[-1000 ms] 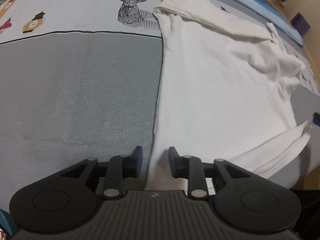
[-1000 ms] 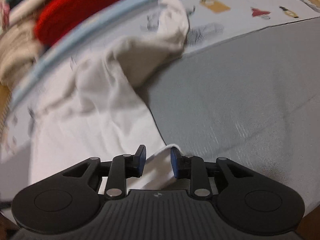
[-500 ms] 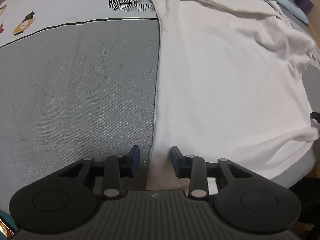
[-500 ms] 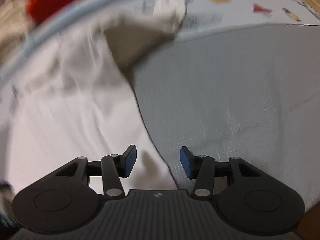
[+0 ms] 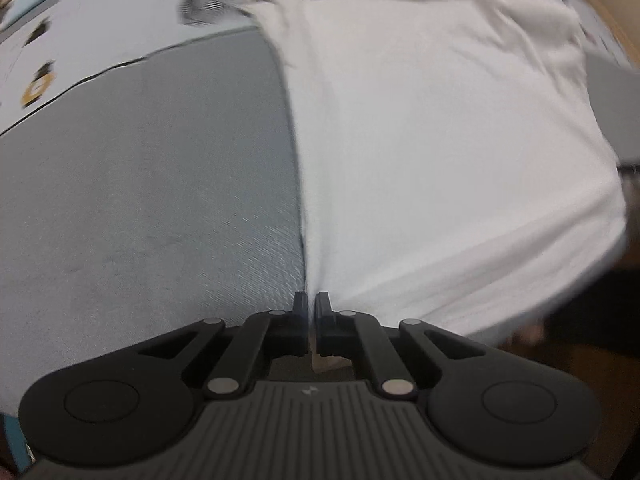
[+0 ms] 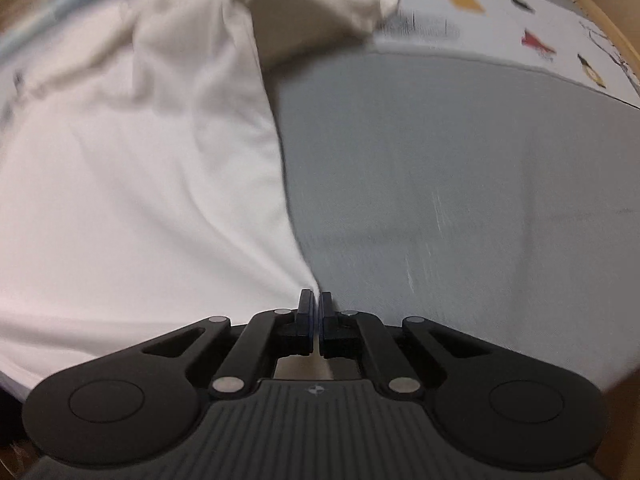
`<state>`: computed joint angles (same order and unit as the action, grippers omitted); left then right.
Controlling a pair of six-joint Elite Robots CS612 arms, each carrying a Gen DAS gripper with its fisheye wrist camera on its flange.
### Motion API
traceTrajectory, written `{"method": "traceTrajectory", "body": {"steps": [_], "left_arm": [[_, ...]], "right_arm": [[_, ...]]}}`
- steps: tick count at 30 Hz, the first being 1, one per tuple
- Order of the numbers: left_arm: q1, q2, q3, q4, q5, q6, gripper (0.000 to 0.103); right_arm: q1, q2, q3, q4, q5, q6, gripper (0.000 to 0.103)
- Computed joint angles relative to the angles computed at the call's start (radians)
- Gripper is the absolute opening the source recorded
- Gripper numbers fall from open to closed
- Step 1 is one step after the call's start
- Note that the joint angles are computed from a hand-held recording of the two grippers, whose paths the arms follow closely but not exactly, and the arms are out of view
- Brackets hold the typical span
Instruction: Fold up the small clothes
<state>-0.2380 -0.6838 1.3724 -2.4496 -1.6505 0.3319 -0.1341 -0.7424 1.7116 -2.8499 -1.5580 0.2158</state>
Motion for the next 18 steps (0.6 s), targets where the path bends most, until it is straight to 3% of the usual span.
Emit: {"method": "traceTrajectory", "body": {"steps": [3,7,10,13,14,16,18], "left_arm": [[-0.008,-0.007,0.008,0.005,0.003,0.061,0.006],[-0.001,-0.007,0.013,-0.094,-0.045,0.022,0.007],[0.006,0.002,-0.003,-0.103,-0.130,-0.001,0.010],[-0.006,0.014,-0.016,-0.060,-0.121,0.013,0.021],[-0.009,0.021,-0.021,-0.038,-0.102,0.026,0.023],[-0.023,0.034,-0.031,0.015,-0.041,0.048,0.031],[-0.029,0.038,-0.029,-0.006,-0.029,0.055,0.031]], "right_arm": [[0.013,0.001,-0.009,0.025,-0.074,-0.019,0.001],[0.021,-0.002,0.018,-0.129,-0.140,-0.001,0.003],[0.008,0.003,0.032,-0.246,-0.039,0.021,0.014],[-0.002,0.005,0.030,-0.208,0.084,-0.022,0.031],[0.001,0.009,0.012,-0.133,0.093,-0.052,0.037],[0.016,0.017,-0.015,-0.010,0.039,-0.103,0.038],[0.020,0.015,-0.013,-0.043,0.033,-0.122,0.038]]}}
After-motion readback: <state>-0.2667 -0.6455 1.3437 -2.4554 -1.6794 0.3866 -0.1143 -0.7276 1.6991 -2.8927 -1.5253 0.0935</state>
